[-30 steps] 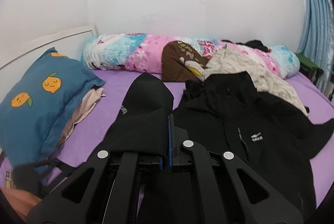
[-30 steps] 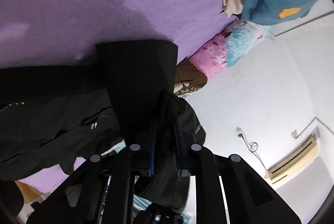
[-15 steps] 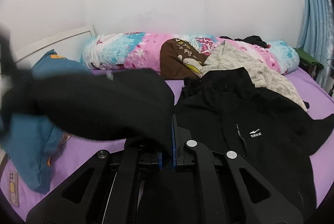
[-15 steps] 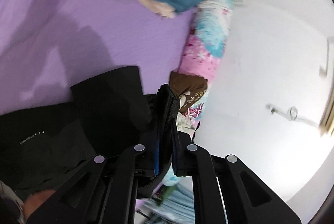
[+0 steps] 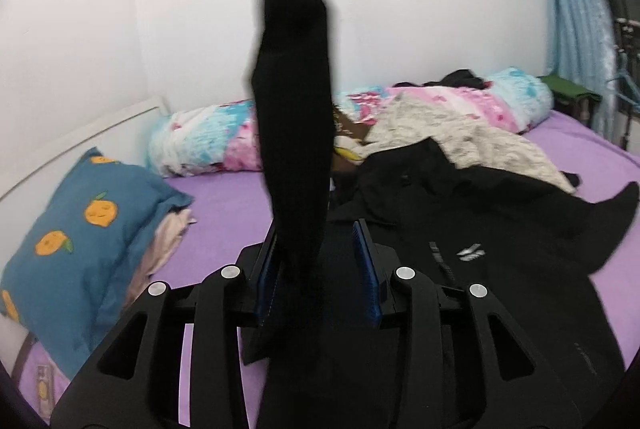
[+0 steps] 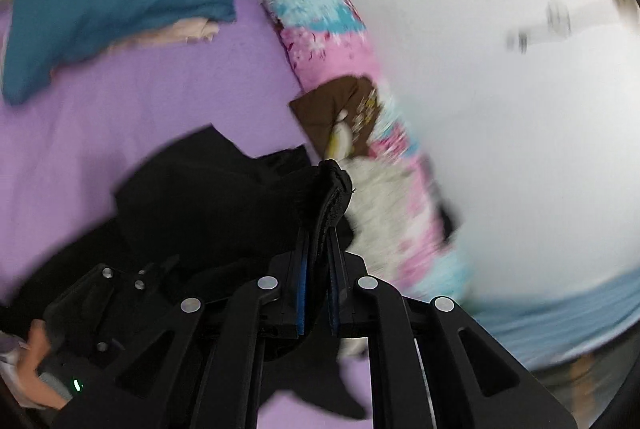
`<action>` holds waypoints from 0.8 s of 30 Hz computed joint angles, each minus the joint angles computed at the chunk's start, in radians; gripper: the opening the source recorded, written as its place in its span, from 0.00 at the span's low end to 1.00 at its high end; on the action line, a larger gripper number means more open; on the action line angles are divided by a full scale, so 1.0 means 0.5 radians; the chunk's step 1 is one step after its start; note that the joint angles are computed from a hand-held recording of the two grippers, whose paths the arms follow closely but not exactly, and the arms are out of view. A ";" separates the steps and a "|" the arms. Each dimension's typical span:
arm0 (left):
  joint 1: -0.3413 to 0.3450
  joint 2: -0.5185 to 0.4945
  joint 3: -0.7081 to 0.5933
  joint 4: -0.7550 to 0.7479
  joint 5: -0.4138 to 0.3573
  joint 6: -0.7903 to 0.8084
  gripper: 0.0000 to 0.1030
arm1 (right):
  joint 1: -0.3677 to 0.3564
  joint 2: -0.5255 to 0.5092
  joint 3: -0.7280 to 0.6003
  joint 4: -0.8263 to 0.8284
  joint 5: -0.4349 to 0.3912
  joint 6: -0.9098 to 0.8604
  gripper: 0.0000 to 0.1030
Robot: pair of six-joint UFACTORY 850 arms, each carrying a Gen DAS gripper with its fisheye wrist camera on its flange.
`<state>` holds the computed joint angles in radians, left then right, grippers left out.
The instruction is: Fold large clothes
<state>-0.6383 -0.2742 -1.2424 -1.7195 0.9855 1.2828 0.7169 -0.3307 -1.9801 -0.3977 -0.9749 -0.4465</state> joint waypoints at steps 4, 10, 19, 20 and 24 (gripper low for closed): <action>-0.042 0.041 0.056 0.090 -0.049 -0.062 0.34 | -0.340 -0.065 -0.154 0.593 -0.082 -0.085 0.07; 0.077 0.372 0.443 0.896 -0.761 -1.067 0.47 | -0.723 -0.073 -0.078 1.178 -0.046 -0.171 0.07; 0.369 0.355 0.553 1.021 -1.024 -1.558 0.63 | -1.189 0.065 0.510 1.801 0.157 -0.475 0.07; 0.402 0.305 0.517 0.905 -1.067 -1.465 0.63 | -1.245 0.069 0.563 1.885 0.156 -0.500 0.07; 0.483 0.173 0.451 0.636 -1.167 -1.202 0.63 | -1.435 0.050 0.723 2.066 0.134 -0.605 0.07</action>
<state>-0.3970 -0.1877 -1.0166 -1.4013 0.4021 0.6820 -0.0005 -0.3059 -1.6188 0.6351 -0.9079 -0.7491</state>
